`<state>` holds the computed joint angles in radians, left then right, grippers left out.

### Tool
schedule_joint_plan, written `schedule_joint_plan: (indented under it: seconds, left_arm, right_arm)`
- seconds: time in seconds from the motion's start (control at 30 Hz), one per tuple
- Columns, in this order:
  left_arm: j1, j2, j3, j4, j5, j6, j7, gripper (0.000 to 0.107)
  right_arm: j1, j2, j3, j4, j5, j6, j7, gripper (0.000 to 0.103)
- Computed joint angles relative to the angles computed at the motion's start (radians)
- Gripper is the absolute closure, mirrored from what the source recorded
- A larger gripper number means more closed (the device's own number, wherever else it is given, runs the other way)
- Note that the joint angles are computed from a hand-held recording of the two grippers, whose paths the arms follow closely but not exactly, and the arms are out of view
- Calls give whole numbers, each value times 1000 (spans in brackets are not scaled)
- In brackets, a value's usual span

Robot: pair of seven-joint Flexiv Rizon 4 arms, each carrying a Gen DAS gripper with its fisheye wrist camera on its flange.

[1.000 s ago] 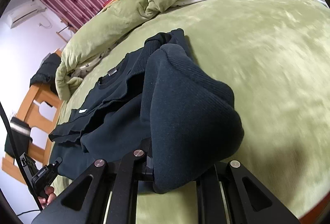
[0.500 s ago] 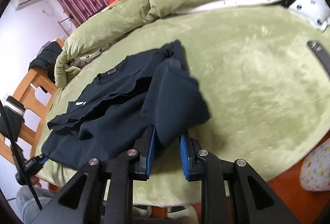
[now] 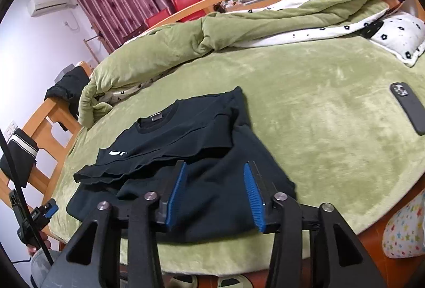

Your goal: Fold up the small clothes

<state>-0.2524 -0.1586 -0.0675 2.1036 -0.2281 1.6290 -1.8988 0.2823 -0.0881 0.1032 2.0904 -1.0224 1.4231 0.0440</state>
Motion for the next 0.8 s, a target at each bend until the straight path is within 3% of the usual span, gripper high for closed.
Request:
schedule_joint_plan:
  seconds: [0.33, 0.53, 0.7, 0.73, 0.8]
  left_arm:
    - [81, -119, -116, -147, -117, -57, 133, 47]
    - [72, -190, -107, -244, -134, -118, 166, 47]
    - [114, -243, -172, -282, -194, -122, 223, 49]
    - [126, -254, -192, -291, -211, -129, 239, 49]
    - [132, -268, -205, -303, -231, -137, 256, 59]
  right_arm:
    - [72, -177, -4, -177, 278, -69, -256, 58]
    - [103, -265, -30, -282, 429, -150, -345, 57]
    - [99, -328, -10, -358, 555, -196, -442, 58]
    - [103, -332, -13, -365, 565, -204, -457, 62]
    - [115, -337, -25, -374, 570, -195, -477, 85]
